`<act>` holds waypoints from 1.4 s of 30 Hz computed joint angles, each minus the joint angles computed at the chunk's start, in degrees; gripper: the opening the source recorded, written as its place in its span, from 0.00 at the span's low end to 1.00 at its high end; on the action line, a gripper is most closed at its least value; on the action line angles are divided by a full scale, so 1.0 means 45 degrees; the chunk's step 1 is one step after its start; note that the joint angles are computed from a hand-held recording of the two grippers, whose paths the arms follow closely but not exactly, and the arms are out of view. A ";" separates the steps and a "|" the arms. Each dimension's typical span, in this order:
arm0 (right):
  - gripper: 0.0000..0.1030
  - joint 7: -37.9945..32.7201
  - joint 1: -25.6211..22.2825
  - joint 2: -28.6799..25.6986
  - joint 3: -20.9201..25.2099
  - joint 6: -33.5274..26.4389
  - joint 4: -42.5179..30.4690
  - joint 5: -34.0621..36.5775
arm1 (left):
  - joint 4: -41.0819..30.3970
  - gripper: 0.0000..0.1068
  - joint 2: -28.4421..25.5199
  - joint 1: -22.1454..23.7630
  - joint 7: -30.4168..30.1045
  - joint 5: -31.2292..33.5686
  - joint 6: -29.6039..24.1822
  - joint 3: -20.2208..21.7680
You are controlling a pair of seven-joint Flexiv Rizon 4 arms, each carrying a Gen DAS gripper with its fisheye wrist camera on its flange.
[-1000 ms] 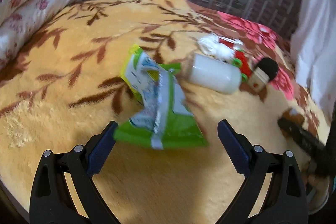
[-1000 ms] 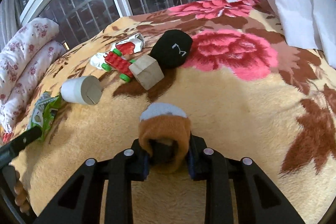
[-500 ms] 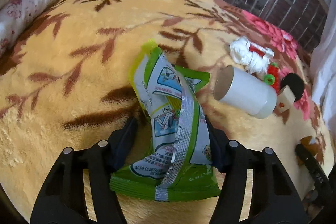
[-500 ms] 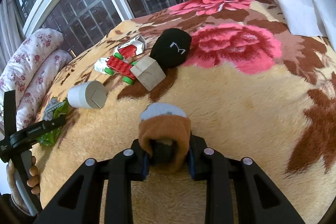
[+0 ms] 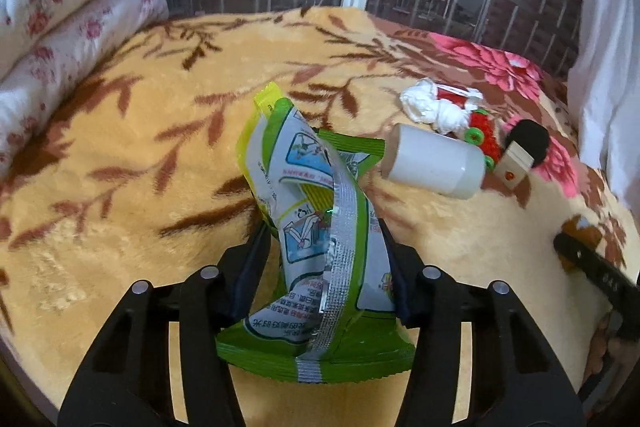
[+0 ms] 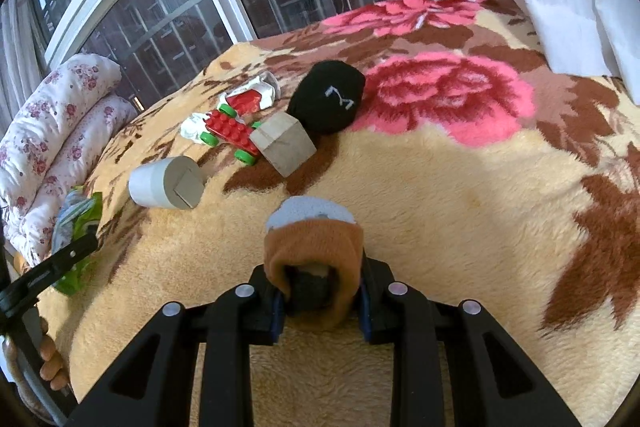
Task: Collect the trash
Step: 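Carry the snack bag and grey cup to the orange bin and release both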
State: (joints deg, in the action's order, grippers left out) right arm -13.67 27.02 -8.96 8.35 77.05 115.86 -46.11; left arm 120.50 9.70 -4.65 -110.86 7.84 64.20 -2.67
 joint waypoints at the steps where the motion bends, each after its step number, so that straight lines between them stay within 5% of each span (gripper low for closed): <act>1: 0.26 0.0160 0.0023 0.0035 -0.0076 0.0052 0.0032 -0.0236 | 0.0113 0.48 0.0185 -0.0028 0.0012 0.0103 0.0085 0.0005; 12: 0.26 0.1265 0.0124 0.1191 0.0688 -0.1430 0.0080 -0.2047 | 0.1250 0.48 0.2127 0.0129 0.0486 0.0946 0.0913 -0.0444; 22: 0.26 0.0587 0.0534 0.2655 0.2126 -0.1853 0.0850 -0.2452 | 0.2798 0.48 0.4033 -0.0470 0.1733 -0.0136 0.1095 -0.0313; 31: 0.26 -0.0338 0.1278 0.3831 0.3420 -0.2241 0.2011 -0.1488 | 0.4126 0.48 0.6393 -0.0983 0.2532 -0.0774 0.0314 -0.0381; 42: 0.26 -0.1477 0.2275 0.4546 0.4218 -0.2612 0.3233 0.1145 | 0.5265 0.48 0.8892 -0.2056 0.3751 -0.0937 -0.2082 -0.0394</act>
